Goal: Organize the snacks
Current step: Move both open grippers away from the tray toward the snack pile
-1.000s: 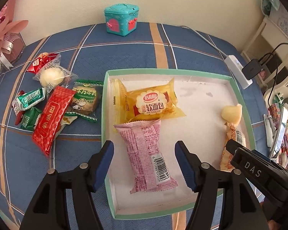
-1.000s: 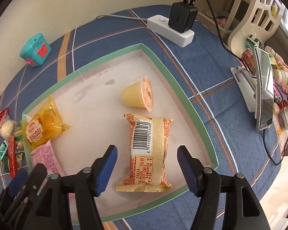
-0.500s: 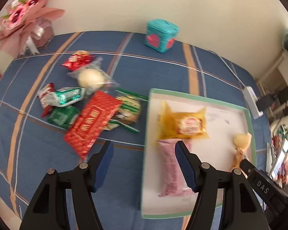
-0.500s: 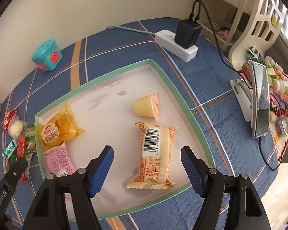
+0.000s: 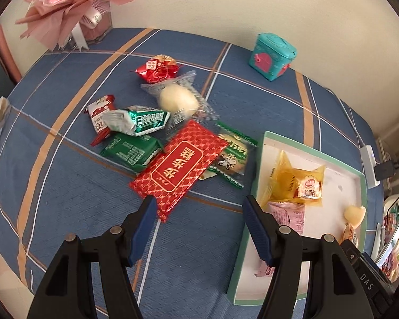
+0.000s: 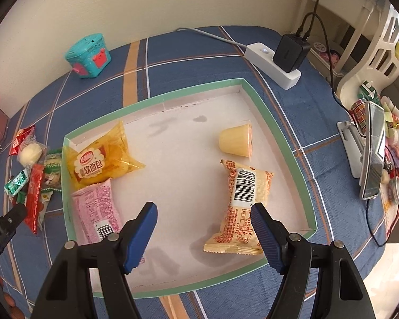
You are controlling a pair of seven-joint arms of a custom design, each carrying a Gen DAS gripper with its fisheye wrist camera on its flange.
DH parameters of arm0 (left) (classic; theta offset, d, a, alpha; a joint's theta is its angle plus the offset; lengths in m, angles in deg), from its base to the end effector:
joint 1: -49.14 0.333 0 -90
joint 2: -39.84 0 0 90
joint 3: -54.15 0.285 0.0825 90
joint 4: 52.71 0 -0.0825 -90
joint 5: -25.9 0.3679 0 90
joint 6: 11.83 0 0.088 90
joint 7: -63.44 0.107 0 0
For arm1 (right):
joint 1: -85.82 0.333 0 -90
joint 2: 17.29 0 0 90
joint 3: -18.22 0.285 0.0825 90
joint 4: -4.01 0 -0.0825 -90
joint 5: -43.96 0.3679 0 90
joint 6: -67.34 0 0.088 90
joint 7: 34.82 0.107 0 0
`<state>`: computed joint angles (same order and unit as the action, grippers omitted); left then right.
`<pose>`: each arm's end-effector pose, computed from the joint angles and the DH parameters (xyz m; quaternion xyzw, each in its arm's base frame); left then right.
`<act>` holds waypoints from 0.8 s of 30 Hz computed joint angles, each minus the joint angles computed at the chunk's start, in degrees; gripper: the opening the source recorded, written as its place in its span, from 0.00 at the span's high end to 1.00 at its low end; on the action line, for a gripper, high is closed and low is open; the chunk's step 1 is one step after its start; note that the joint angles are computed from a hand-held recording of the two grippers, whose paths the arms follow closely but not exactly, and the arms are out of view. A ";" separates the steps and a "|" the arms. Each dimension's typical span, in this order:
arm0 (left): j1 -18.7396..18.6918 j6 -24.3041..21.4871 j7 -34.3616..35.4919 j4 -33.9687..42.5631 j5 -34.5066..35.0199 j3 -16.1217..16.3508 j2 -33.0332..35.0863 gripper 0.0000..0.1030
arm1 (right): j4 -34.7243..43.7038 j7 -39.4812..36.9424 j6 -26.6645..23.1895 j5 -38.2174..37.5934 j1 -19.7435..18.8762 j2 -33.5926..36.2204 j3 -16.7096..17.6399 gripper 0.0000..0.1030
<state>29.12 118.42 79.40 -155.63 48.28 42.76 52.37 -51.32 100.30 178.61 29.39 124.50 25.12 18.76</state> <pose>0.5401 -0.3104 0.4325 -0.8537 0.4836 -0.1483 0.1239 0.5854 0.4525 0.4386 -0.6824 0.7115 -0.1254 0.1108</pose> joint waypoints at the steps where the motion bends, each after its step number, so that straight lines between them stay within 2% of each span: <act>1: 0.14 0.42 -0.02 -0.42 -0.28 0.01 -0.23 0.35 | 0.06 -0.06 0.02 0.07 0.02 0.07 0.07 0.26; 3: 0.29 0.86 -0.22 -0.92 -0.62 0.01 -0.54 0.35 | 0.17 -0.48 0.26 0.32 -0.06 0.20 0.26 0.24; 4: 0.32 0.84 -0.35 -1.07 -0.62 0.02 -0.64 0.30 | 0.13 -0.72 0.54 0.40 -0.07 0.24 0.33 0.20; 5: 0.30 0.52 -0.56 -1.02 -0.55 0.04 -0.60 0.17 | 0.11 -0.96 0.79 0.41 -0.02 0.30 0.36 0.13; 6: 0.28 0.48 -0.78 -1.07 -0.36 0.07 -0.62 0.14 | -0.17 -1.12 1.25 0.32 0.07 0.19 0.35 0.11; 11: 0.32 0.49 -1.37 -1.23 0.42 0.13 -0.66 0.13 | 0.36 -2.30 2.09 -0.08 0.65 0.66 0.32 0.01; 15: 0.40 0.16 -2.25 -1.64 1.09 0.28 -0.93 0.13 | 1.97 -3.65 1.64 -0.45 1.26 1.70 0.13 0.00; 18: 0.53 -0.09 -3.29 -2.34 1.89 0.40 -1.55 0.11 | 0.62 -3.76 3.33 -0.27 1.28 1.10 0.16 0.00; 20: 0.79 0.40 -3.93 -3.10 2.41 0.46 -2.10 0.04 | -0.31 -3.51 4.58 -0.08 1.19 0.65 0.25 0.00; 24: 1.32 1.62 -5.20 -4.88 4.61 0.57 -3.56 0.04 | -1.17 -2.93 6.72 -0.37 1.47 0.22 0.22 0.00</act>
